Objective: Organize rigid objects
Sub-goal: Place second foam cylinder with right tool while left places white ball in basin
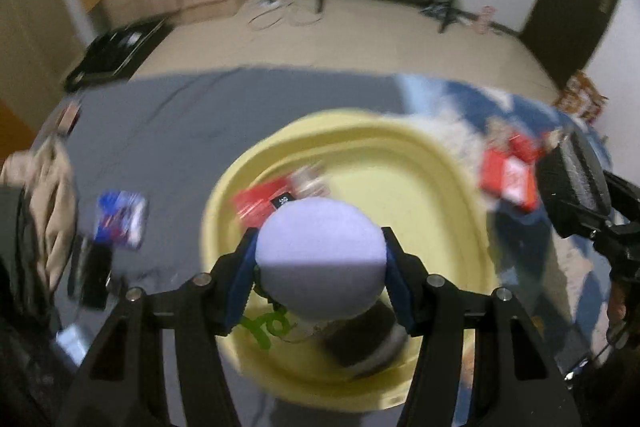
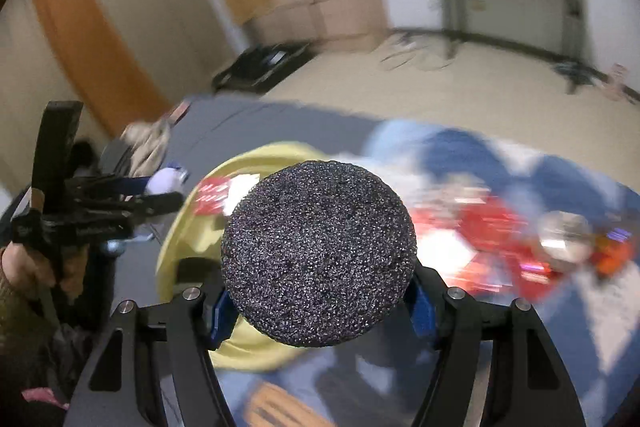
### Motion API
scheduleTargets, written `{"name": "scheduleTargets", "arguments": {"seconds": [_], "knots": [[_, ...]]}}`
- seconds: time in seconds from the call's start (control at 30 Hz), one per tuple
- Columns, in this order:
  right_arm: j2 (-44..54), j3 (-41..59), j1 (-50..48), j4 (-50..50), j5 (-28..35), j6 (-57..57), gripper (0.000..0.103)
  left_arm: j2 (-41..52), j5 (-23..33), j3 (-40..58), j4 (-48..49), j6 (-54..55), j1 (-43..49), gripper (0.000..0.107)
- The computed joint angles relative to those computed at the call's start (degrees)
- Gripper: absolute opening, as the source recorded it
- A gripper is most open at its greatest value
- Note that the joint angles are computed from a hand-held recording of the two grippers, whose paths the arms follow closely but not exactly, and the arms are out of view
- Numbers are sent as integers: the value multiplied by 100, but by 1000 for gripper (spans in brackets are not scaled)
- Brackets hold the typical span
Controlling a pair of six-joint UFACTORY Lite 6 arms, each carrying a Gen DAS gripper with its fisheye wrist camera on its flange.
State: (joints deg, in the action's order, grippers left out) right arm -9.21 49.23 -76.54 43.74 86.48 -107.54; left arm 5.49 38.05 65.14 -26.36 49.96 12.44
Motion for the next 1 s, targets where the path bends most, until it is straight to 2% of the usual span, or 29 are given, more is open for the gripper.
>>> {"name": "scheduleTargets", "arguments": {"seconds": [0.07, 0.13, 0.23, 0.4, 0.47, 0.57, 0.67, 0.7, 0.77, 0.8, 0.83, 0.87, 0.9, 1.0], "knots": [[-898, -871, 881, 32, -560, 303, 69, 238, -207, -117, -124, 204, 257, 60], [-1392, -1399, 1728, 74, -1210, 683, 69, 751, -264, -45, -399, 510, 541, 60], [-1292, -1550, 2755, 200, -2118, 1149, 69, 998, -253, -182, -932, 1243, 551, 60], [-871, -1541, 4206, 306, -3567, 1761, 69, 1386, -406, -176, -1272, 1545, 335, 60], [-803, -1647, 4620, 454, -3943, 1873, 69, 1594, -398, -81, -1510, 1707, 315, 61], [-820, -1705, 4898, 500, -4225, 2037, 70, 1562, -504, -182, -1849, 2099, 281, 62], [-781, -1765, 5165, 608, -4480, 2068, 72, 1604, -362, -108, -1876, 2137, 350, 66], [-805, -1730, 5032, 519, -4363, 2072, 73, 1563, -313, -121, -1834, 2092, 419, 74], [-807, -1666, 4773, 537, -4040, 1986, 79, 1515, 6, -46, -1861, 2040, 573, 81], [-876, -1683, 4667, 618, -3885, 1941, 87, 1423, 164, -56, -1900, 2071, 662, 89], [-1008, -1660, 4390, 641, -3640, 1878, 93, 1217, 182, -148, -1921, 2077, 710, 103], [-1158, -1603, 3961, 715, -3281, 1731, 100, 946, 70, -294, -1959, 2124, 718, 103], [-1218, -1516, 3579, 771, -2945, 1616, 103, 838, 27, -322, -1903, 2094, 682, 103], [-954, -943, 2293, 750, -1883, 1323, 103, 532, -80, -235, -1162, 1296, 316, 103]]}}
